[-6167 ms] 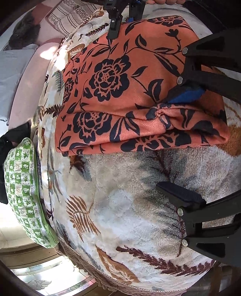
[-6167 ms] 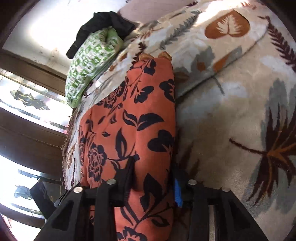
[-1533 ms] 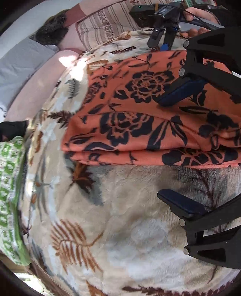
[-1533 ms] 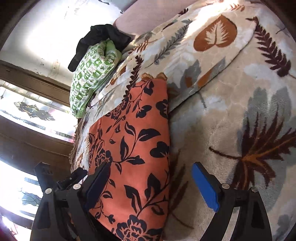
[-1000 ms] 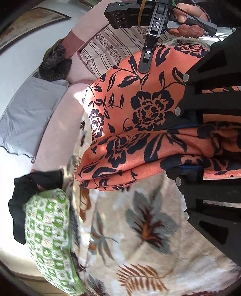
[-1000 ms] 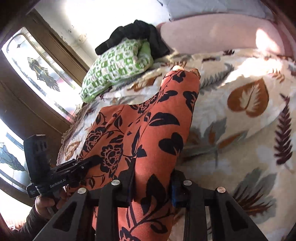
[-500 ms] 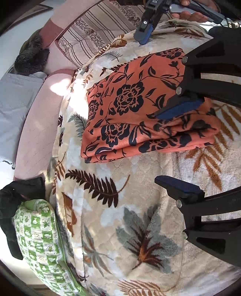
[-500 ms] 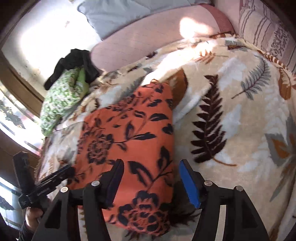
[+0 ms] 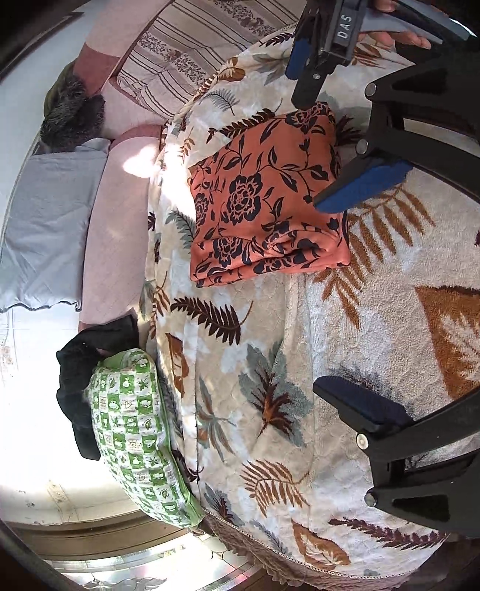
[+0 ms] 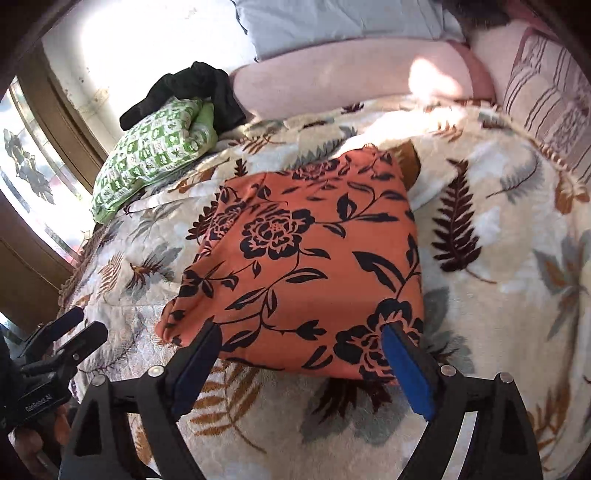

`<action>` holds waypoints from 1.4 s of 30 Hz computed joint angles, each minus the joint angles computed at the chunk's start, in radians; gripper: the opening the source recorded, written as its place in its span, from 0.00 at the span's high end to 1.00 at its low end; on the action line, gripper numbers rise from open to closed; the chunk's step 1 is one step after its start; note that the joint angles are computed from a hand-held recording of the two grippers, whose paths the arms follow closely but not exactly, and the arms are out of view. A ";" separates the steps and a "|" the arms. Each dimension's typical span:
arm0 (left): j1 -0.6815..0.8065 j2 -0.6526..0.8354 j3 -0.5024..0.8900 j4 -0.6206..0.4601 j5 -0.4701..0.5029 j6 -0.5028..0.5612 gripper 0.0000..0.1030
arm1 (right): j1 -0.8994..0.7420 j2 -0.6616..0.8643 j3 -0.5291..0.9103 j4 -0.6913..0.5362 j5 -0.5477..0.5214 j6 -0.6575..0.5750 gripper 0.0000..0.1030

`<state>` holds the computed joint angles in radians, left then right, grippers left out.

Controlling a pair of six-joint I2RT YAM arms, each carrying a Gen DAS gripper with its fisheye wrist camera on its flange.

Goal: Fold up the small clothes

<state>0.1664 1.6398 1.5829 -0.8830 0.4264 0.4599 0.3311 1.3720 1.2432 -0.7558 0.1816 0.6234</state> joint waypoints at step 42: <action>-0.064 -0.144 -0.014 -0.056 -0.030 -0.134 0.11 | 0.222 -0.033 0.253 -0.456 0.366 0.078 0.00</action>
<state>0.1021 1.4954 1.5688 -0.9394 0.3966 0.3261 0.5532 1.3388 1.4963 -1.2114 0.5476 0.7019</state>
